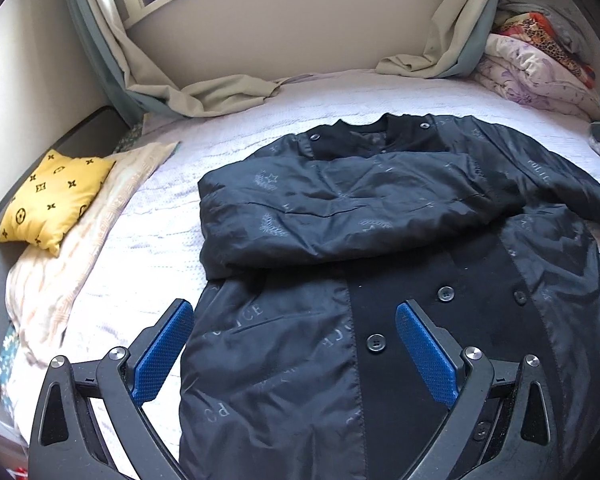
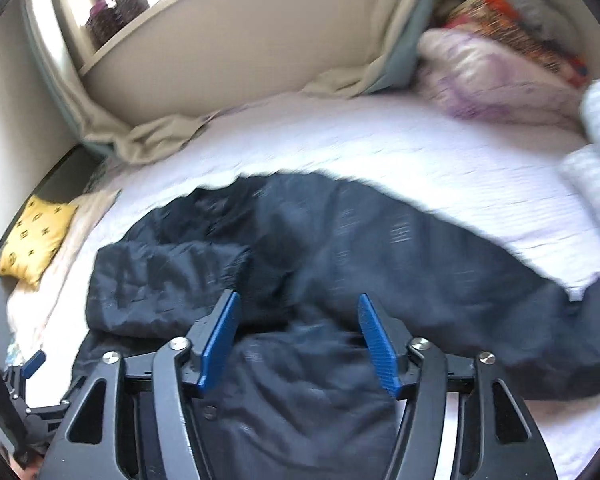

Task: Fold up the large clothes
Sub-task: 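Grasp the other sleeve cuff with the right tool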

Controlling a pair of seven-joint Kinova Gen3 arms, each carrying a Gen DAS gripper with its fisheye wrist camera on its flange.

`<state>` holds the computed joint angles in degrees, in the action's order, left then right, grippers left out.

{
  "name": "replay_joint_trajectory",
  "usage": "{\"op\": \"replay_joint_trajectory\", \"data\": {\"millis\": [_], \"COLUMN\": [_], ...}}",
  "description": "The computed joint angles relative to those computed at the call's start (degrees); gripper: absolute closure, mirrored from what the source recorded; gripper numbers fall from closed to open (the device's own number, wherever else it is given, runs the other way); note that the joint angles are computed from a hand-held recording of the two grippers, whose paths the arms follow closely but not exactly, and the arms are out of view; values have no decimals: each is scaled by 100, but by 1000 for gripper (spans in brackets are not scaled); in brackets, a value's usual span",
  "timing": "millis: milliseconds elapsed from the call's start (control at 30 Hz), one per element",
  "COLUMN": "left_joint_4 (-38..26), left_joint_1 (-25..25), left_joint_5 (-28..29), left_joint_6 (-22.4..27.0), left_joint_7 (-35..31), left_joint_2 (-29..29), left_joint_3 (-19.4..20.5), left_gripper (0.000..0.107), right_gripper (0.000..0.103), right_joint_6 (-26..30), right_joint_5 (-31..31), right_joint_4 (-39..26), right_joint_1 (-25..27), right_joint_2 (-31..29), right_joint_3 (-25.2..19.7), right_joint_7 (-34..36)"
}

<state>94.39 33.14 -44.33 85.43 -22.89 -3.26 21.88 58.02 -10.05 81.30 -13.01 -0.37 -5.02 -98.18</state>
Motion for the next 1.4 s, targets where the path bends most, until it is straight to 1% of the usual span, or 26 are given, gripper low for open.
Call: {"op": "replay_joint_trajectory", "data": {"millis": [67,100,167,200,333,367,400,433,467,500,533,633,767,800,833,867,900,1033,1067,1133,1233,1400], "left_joint_4": [-19,-26,-45,-47,-78,-85,-96,-102,-113,-123,-133,-160,-182,-182,-186,-194,-195,-164,-153,-144,-143,-128], "left_joint_1": [21,24,20,18,-36,-57,-89,-120,-161,-195,-231,-311,-398,-409,-413,-416,-412,-402,-407,-420,-433,-472], "left_joint_5": [5,20,24,25,83,107,146,177,213,228,236,264,337,350,362,368,369,419,446,483,508,539], "left_joint_6": [-12,-37,-45,-49,-96,-112,-150,-182,-225,-248,-275,-335,-431,-440,-439,-434,-428,-463,-487,-510,-525,-568], "left_joint_7": [-1,4,21,25,20,37,40,43,50,60,76,89,86,83,76,59,48,29,26,10,0,-14], "left_joint_2": [-19,-35,-45,-52,-69,-82,-100,-116,-140,-150,-160,-166,-169,-163,-149,-133,-120,-119,-129,-134,-133,-178], "left_joint_3": [18,23,42,46,22,10,-14,-27,-49,-50,-52,-49,-64,-60,-53,-51,-49,-77,-88,-96,-95,-102], "left_gripper": [5,5,5,5,5,5,5,5,5,5,5,5,5,5,5,5,5,5,5,5,5,5], "right_gripper": [33,33,33,33,33,35,35,35,35,35,35,35,35,35,35,35,35,35,35,35,35,34], "right_joint_6": [-115,-174,-157,-135,-26,-45,-69,-110,-147,-178,-184,-76,155,237,314,363,418,426,368,144,-242,-689], "right_joint_5": [224,374,430,318,-568,-690,-720,-655,-520,-478,-526,-913,-1393,-1576,-1802,-2035,-2268,-3095,-3308,-3516,-3630,-3496], "right_joint_4": [182,292,459,536,741,807,855,897,931,980,1033,1166,1360,1408,1485,1578,1636,2017,2138,2334,2524,2585], "right_joint_1": [104,218,644,792,1047,1193,1382,1648,1808,1929,1944,2150,2421,2599,2698,2691,2765,3223,3308,3421,3473,3396], "right_joint_2": [-256,-385,-559,-617,-713,-751,-783,-818,-851,-875,-895,-847,-707,-630,-552,-488,-410,-194,-162,-162,-218,-268], "right_joint_3": [121,147,203,366,1366,1479,1486,1386,1314,1347,1462,1737,1915,1902,1994,2155,2209,2167,2153,2074,1977,1867], "right_joint_7": [-177,-327,-491,-512,-430,-474,-479,-531,-676,-796,-822,-721,-667,-604,-538,-530,-500,-318,-258,-301,-339,-477]}}
